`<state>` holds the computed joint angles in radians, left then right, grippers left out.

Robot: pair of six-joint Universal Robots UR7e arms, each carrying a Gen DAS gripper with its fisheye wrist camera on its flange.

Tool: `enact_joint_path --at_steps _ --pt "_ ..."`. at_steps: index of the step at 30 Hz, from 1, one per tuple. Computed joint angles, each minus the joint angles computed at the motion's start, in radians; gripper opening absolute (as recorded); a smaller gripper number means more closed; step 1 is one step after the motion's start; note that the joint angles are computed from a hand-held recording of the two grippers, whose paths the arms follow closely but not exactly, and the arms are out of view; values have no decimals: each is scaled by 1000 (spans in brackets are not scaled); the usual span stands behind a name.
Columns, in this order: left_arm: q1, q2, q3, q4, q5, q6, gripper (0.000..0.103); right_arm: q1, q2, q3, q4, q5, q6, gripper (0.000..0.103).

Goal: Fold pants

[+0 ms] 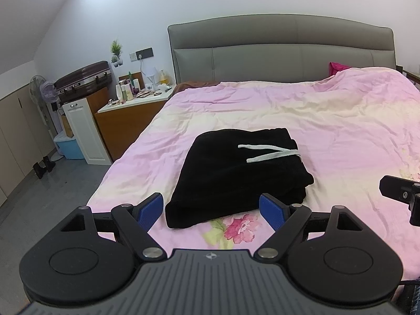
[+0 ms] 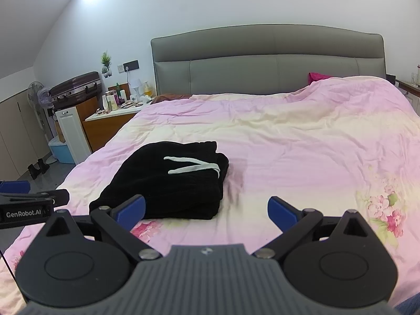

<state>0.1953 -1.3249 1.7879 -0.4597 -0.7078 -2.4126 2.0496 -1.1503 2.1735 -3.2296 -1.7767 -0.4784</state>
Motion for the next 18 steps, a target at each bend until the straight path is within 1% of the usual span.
enact_joint_path --at_steps 10,18 --pt "-3 12 -8 25 12 12 97 -5 -15 7 7 9 8 96" --pt "-5 22 -8 35 20 0 97 -9 -28 11 10 18 17 96"
